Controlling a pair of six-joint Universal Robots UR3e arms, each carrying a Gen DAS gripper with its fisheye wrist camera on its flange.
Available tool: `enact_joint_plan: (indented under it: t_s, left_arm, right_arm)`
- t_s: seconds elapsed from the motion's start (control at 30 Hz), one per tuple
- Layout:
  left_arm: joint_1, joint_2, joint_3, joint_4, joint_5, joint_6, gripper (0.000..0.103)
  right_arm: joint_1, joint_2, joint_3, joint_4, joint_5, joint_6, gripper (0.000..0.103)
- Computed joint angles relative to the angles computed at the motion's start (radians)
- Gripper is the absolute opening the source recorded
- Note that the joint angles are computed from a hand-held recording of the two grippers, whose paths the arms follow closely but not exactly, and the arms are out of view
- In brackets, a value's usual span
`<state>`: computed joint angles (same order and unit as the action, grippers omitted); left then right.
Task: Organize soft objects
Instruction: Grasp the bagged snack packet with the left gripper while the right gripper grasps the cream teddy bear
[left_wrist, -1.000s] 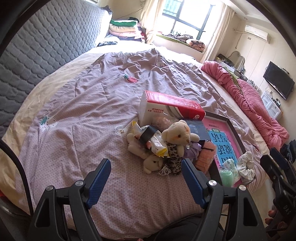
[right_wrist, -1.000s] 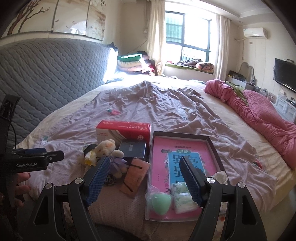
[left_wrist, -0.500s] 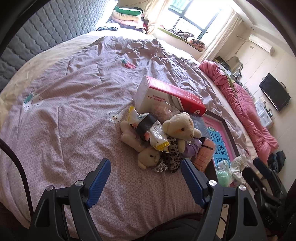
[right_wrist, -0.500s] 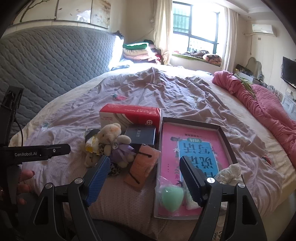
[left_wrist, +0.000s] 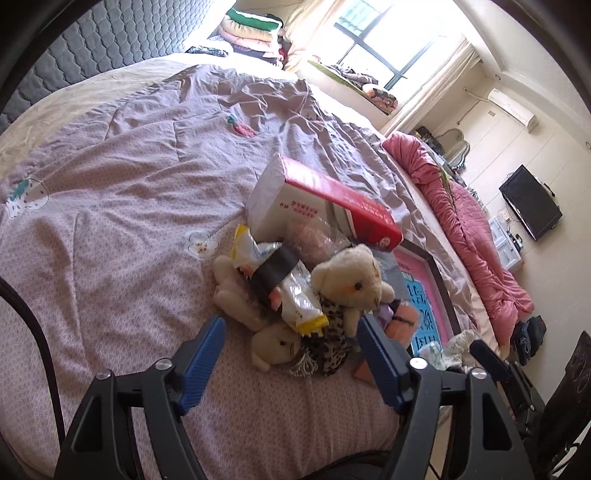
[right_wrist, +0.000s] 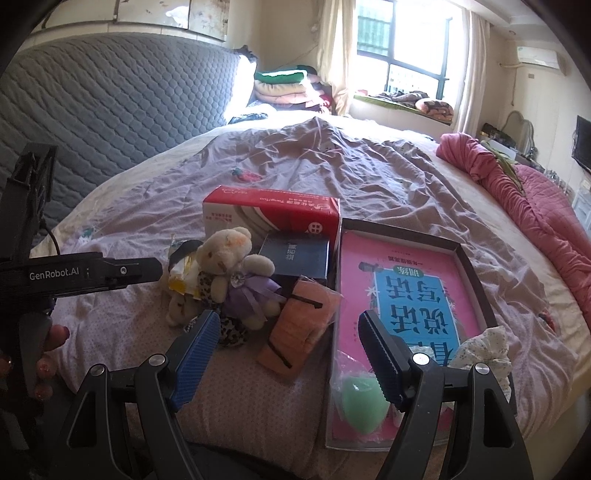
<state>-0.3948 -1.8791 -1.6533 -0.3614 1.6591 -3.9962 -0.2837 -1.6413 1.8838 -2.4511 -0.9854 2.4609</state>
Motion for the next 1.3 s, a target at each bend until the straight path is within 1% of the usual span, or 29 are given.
enact_joint_plan:
  t_s: [0.03,0.13,0.2,0.27,0.5,0.57,0.6,0.63,0.7,0.87,1.0,1.2,1.3]
  left_arm:
    - [0.009,-0.008,0.005,0.011,-0.013,0.001,0.069]
    - [0.025,-0.045,0.031,0.041,-0.045,0.007,0.062]
    - [0.029,-0.074,0.066,0.018,-0.05,0.019,0.057]
    - [0.033,-0.097,0.097,-0.005,-0.049,0.026,0.055]
    - [0.095,-0.124,0.065,0.06,-0.145,0.015,0.053]
    - [0.105,-0.127,0.056,0.062,-0.151,0.004,0.051]
    - [0.108,-0.131,0.057,0.061,-0.149,-0.007,0.047]
    - [0.111,-0.133,0.053,0.07,-0.151,-0.014,0.046]
    - [0.12,-0.14,0.053,0.08,-0.166,-0.018,0.046]
    - [0.14,-0.155,0.058,0.074,-0.207,-0.022,0.043]
    - [0.155,-0.152,0.039,0.095,-0.229,-0.022,0.041]
    - [0.167,-0.143,0.01,0.124,-0.246,-0.03,0.039]
    - [0.17,-0.139,0.005,0.123,-0.249,-0.022,0.038]
  right_arm:
    - [0.008,0.012,-0.006,-0.009,-0.008,0.009,0.079]
    - [0.044,0.05,-0.027,-0.041,-0.03,0.03,0.079]
    - [0.071,0.082,-0.04,-0.076,-0.041,0.036,0.079]
    - [0.103,0.117,-0.062,-0.1,-0.065,0.039,0.079]
    - [0.188,0.252,-0.173,-0.119,-0.113,0.02,0.079]
    - [0.206,0.279,-0.193,-0.13,-0.13,0.014,0.079]
    - [0.216,0.294,-0.202,-0.136,-0.136,0.011,0.079]
    - [0.228,0.304,-0.205,-0.148,-0.152,0.009,0.079]
    - [0.248,0.327,-0.213,-0.178,-0.173,0.007,0.079]
    - [0.273,0.369,-0.244,-0.196,-0.185,-0.01,0.079]
    - [0.306,0.414,-0.28,-0.214,-0.214,-0.043,0.079]
    - [0.354,0.471,-0.313,-0.28,-0.274,-0.104,0.079]
    - [0.362,0.491,-0.33,-0.292,-0.269,-0.12,0.078]
